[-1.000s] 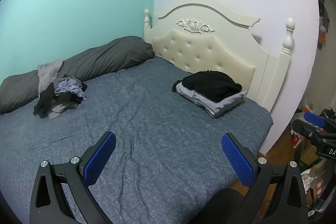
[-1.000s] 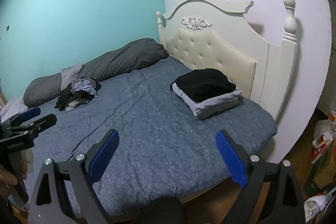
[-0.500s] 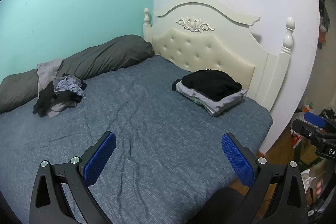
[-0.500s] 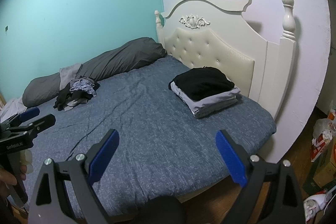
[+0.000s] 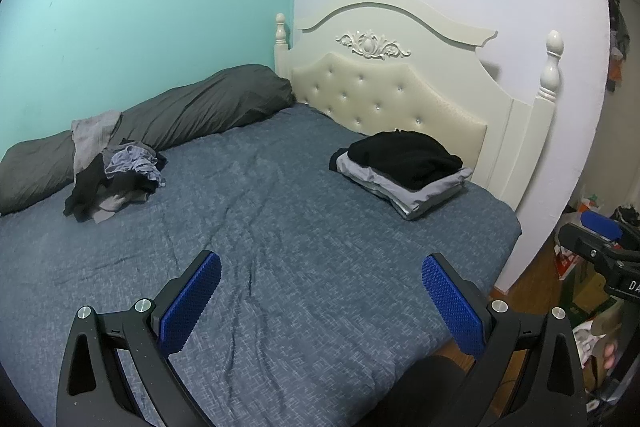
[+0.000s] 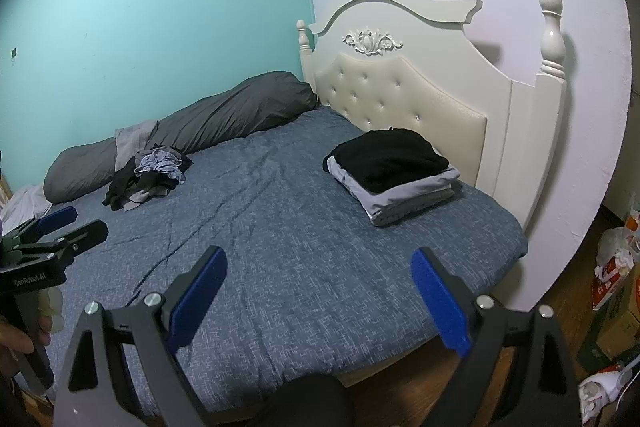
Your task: Fold clothes
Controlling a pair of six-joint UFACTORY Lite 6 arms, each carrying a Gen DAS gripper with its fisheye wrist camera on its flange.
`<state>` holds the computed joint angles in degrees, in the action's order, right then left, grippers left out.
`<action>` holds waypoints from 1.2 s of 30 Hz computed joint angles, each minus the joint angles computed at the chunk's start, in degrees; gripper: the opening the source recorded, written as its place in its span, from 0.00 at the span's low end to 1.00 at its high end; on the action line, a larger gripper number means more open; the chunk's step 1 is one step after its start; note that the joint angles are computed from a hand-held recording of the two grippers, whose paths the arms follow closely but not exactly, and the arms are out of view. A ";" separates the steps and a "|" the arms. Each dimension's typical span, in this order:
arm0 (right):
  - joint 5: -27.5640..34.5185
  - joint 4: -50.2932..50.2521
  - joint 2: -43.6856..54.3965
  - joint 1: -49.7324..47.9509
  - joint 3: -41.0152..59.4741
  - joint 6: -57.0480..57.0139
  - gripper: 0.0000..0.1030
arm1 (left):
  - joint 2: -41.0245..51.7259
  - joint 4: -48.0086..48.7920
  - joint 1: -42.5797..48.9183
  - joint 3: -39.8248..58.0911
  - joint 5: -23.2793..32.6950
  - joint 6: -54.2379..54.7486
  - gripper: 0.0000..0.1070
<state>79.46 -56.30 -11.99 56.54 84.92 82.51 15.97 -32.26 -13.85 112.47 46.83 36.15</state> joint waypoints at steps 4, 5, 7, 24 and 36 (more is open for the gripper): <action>-0.20 0.04 -0.10 -0.19 -0.05 -0.14 0.91 | 0.17 0.10 0.11 0.16 0.00 -0.12 0.96; -0.16 -0.02 -0.09 -0.13 -0.05 -0.10 0.91 | 0.23 0.12 0.17 0.24 0.01 -0.15 0.96; -0.15 -0.06 -0.19 -0.05 -0.16 -0.03 0.91 | 0.35 -0.05 0.33 0.39 0.15 0.04 0.96; 0.04 -0.09 0.22 -0.07 0.33 -0.10 0.91 | 0.10 -0.31 0.44 0.00 0.11 0.26 0.96; -0.13 -0.01 -0.15 -0.19 -0.02 -0.08 0.91 | -0.01 0.97 -0.12 0.41 0.46 -1.41 0.96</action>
<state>79.32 -56.31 -12.14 56.34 84.90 82.43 15.96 -31.29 -13.97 112.88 47.28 34.75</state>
